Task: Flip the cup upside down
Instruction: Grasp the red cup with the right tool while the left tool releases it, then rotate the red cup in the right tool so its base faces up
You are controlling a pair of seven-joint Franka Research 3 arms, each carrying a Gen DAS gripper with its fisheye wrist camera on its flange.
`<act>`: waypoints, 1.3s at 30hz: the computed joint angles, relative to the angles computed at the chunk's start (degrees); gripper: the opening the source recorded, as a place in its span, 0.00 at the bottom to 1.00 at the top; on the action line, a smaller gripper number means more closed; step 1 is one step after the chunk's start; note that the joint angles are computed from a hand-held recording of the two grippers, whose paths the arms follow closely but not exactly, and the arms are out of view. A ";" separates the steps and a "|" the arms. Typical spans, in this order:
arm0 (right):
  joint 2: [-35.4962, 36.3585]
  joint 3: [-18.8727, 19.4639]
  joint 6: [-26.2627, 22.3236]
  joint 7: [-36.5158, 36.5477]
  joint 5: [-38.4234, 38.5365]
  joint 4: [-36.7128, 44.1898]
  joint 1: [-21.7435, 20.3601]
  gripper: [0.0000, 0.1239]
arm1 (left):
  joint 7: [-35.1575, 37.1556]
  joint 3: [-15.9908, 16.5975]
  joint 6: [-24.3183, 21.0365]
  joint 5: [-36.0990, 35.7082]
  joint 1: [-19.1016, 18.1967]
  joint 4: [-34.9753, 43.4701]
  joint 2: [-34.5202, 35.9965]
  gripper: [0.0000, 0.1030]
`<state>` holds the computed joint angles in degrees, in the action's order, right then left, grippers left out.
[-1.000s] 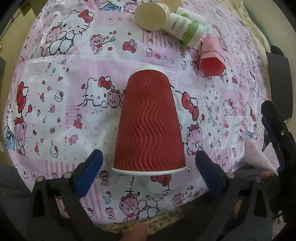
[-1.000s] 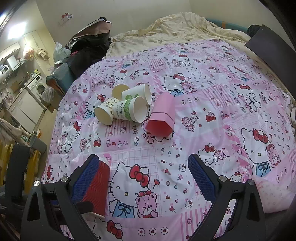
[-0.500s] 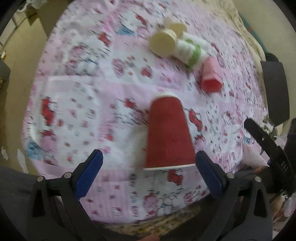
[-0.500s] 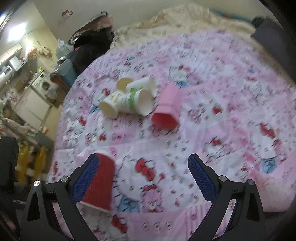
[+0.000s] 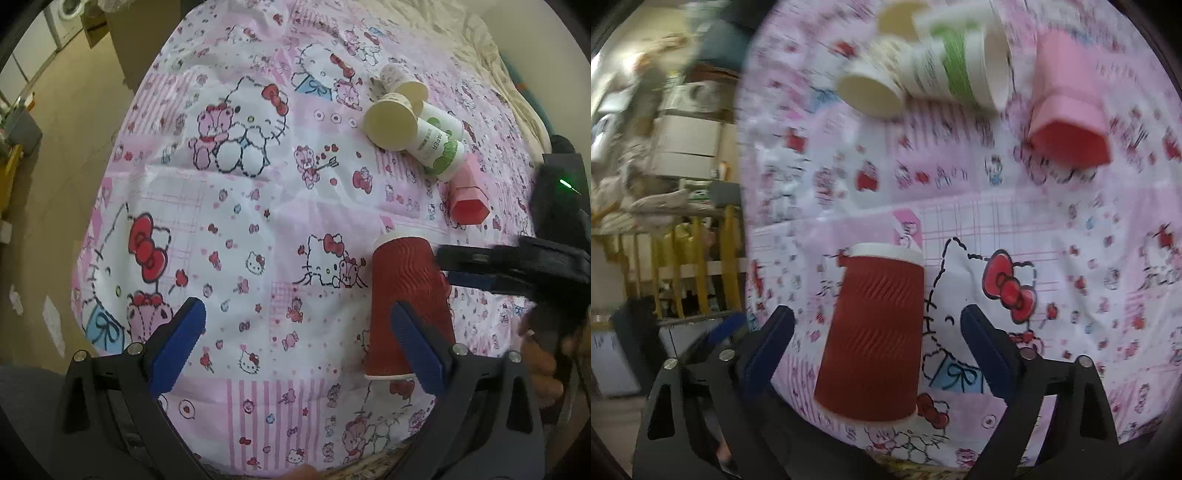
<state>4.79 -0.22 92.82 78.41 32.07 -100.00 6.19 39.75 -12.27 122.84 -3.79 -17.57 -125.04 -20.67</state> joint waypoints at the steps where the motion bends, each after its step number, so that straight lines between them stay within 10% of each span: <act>1: 1.46 0.38 -0.66 0.78 -0.98 1.11 0.48 0.68 | -0.17 -0.18 0.05 0.39 0.05 0.06 -0.15 0.96; 11: 7.26 1.34 -4.57 4.60 -2.31 5.51 1.61 0.56 | -0.27 0.77 1.36 -0.72 0.44 -1.65 -1.09 0.96; 39: -10.87 -2.22 21.26 -17.11 9.92 -12.26 -0.82 0.55 | 15.11 -1.17 16.11 -4.73 -6.02 2.06 5.08 0.96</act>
